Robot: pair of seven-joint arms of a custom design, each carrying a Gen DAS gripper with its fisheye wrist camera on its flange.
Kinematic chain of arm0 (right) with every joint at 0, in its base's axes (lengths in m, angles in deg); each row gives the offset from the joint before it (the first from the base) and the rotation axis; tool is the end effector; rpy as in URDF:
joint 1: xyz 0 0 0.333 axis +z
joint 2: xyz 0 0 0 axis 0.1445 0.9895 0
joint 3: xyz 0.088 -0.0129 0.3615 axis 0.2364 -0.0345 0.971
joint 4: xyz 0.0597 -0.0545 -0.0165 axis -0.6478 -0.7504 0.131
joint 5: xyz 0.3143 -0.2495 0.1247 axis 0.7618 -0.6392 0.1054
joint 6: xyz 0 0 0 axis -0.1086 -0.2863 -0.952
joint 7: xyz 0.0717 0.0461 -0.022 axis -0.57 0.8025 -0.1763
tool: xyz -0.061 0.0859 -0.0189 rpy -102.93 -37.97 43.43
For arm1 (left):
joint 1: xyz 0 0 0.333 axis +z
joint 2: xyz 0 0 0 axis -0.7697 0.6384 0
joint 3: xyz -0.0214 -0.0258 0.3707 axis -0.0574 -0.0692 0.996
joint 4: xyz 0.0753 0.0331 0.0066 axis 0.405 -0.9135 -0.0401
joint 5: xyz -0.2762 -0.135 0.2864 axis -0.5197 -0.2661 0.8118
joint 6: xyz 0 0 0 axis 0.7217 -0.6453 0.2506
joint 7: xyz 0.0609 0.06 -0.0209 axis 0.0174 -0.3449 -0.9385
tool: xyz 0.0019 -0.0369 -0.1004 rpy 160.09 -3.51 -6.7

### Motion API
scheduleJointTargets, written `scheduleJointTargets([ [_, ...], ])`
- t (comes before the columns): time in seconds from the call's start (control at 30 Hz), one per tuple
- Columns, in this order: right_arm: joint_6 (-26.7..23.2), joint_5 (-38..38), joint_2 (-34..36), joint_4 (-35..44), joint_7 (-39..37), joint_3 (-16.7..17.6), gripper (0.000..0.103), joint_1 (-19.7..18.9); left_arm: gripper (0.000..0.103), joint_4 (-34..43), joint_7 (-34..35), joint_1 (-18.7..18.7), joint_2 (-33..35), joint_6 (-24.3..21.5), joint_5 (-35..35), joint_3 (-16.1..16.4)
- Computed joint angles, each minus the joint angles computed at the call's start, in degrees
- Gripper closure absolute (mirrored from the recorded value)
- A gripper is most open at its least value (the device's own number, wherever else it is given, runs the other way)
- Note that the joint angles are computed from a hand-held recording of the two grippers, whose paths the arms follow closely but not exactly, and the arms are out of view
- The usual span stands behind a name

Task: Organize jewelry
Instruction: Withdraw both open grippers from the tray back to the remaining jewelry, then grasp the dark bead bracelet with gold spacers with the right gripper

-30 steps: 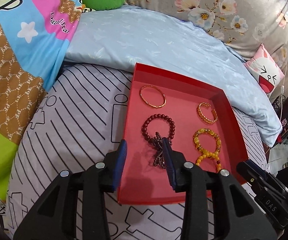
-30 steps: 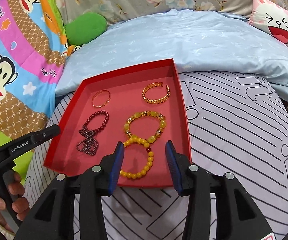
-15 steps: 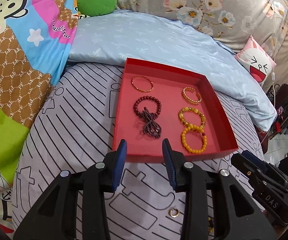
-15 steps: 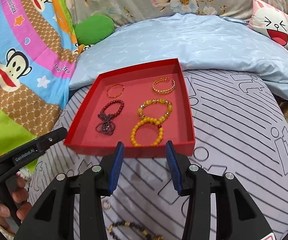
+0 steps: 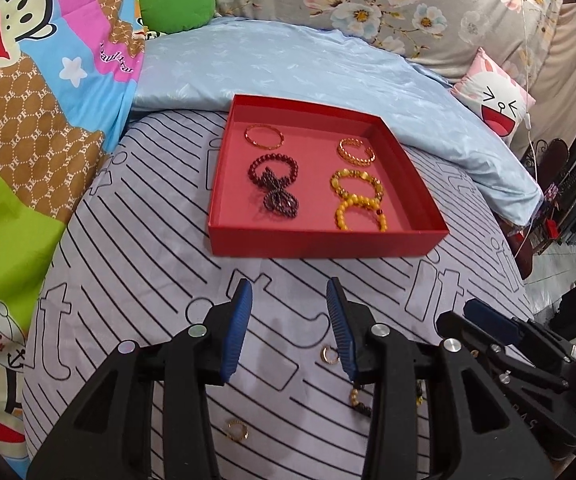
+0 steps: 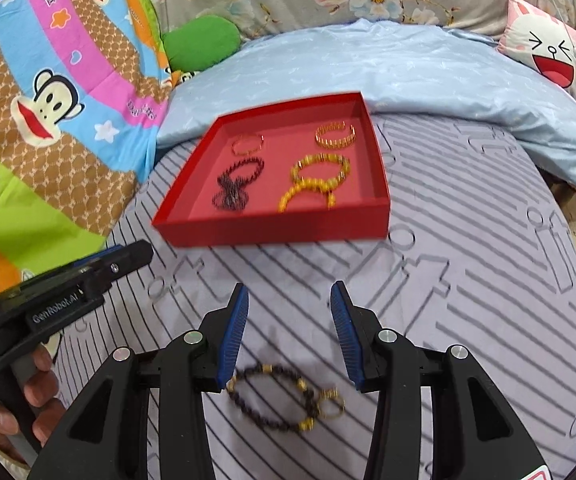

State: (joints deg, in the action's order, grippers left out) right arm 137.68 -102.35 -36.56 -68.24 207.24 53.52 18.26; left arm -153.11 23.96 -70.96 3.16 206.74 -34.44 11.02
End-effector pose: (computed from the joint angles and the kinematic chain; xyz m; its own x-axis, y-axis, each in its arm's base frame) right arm 0.3958 0.2608 0.5362 -0.2067 -0.9556 -0.2099 -0.7470 0.2927 -0.5969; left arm 0.4887 -0.3540 0.5452 -0.3958 -0.8961 0.2010 -0.7710 0.2053 -0.6029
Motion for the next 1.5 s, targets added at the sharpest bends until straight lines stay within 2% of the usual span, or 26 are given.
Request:
scheduleJointTargets([
  [0.1,-1.0,0.9,-0.2,-0.9,-0.4,0.2,0.061,1.2,0.06,-1.8,-1.2,-0.2,-1.0,0.2,1.0,-0.2],
  [0.47,-2.0,-1.9,3.1,-0.9,-1.3,0.8,0.062,3.7,0.06,-5.0,-1.2,-1.5,-3.1,-1.0,1.1,0.0],
  [0.73,-2.1,-2.1,3.9,-1.4,-1.2,-1.0,0.065,5.1,0.06,-6.3,-2.5,-1.5,-3.7,-1.7,1.7,0.5],
  [0.87,-1.7,-1.6,3.9,-2.1,-1.5,-1.4,0.072,5.4,0.06,-6.9,-2.8,-1.4,-4.1,-1.9,1.6,0.7],
  [1.03,-2.2,-2.7,4.3,-1.8,-1.4,-1.0,0.074,5.3,0.06,-7.7,-2.7,-1.5,-4.4,-2.2,1.3,0.9],
  [1.2,-4.5,-4.3,4.3,-1.3,-0.5,-0.7,0.094,6.0,0.06,-9.3,-1.9,-1.7,-5.4,-2.7,0.1,1.3],
  [1.5,-4.3,-1.5,2.0,-3.2,-0.2,-0.7,0.095,8.0,0.06,-13.2,-1.2,-2.0,-7.7,-3.4,-2.2,2.4],
])
